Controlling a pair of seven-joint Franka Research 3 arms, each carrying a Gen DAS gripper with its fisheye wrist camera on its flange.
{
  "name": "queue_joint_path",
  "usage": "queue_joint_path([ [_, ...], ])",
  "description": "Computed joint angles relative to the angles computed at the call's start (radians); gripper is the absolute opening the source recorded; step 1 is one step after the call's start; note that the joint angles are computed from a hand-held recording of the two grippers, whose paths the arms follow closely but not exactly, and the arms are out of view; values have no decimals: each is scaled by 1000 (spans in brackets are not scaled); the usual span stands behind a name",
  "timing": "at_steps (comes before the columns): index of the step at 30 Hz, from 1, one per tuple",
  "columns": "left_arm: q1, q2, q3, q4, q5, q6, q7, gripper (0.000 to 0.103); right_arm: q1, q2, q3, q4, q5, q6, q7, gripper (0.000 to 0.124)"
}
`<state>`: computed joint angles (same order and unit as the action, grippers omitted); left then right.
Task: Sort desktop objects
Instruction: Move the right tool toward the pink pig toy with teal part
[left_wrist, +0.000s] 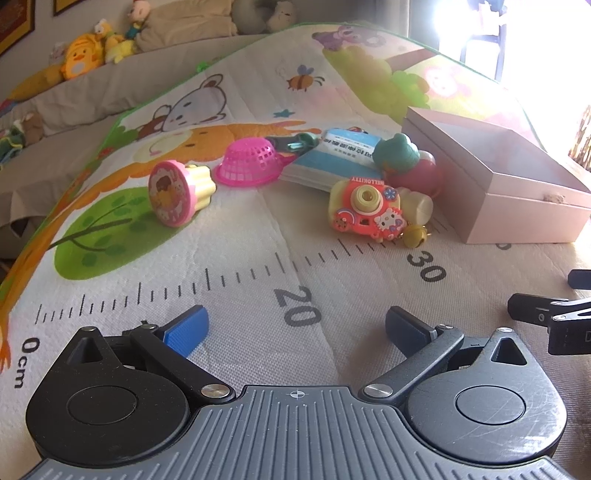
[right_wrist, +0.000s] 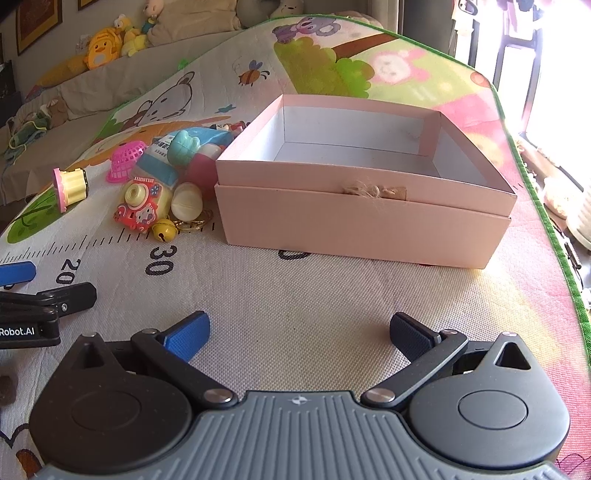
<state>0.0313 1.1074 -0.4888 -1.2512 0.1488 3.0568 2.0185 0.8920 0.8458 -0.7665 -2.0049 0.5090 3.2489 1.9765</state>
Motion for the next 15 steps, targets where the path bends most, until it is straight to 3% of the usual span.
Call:
queue_joint_path([
  [3,50,12,-66,-6,-7,-13,39,103,-13,-12,11,3,-11,-4,-14,103],
  [4,73,11,-89,-19,-19,-14,47,103,-51,-40,48,-2,-47,18,-28,103],
  [5,100,6,-114,-40,-33,-1,53,103,-102,-77,107,-10,-68,70,-85,103],
  [7,130,-14,-118,-90,-40,87,38,103,-98,-82,127,-16,-35,181,-213,103],
  [9,107,-35,-55,-104,-37,184,-23,103,8,-4,18,13,-41,231,-240,103],
  [11,80,-45,5,-87,-52,240,-89,103,75,100,-68,96,3,208,-300,103],
  [13,83,-35,16,-47,-54,239,-136,103,81,191,-111,207,16,158,-345,95],
  [15,95,-21,13,-14,-40,236,-169,103,27,245,-95,339,-12,96,-394,88],
])
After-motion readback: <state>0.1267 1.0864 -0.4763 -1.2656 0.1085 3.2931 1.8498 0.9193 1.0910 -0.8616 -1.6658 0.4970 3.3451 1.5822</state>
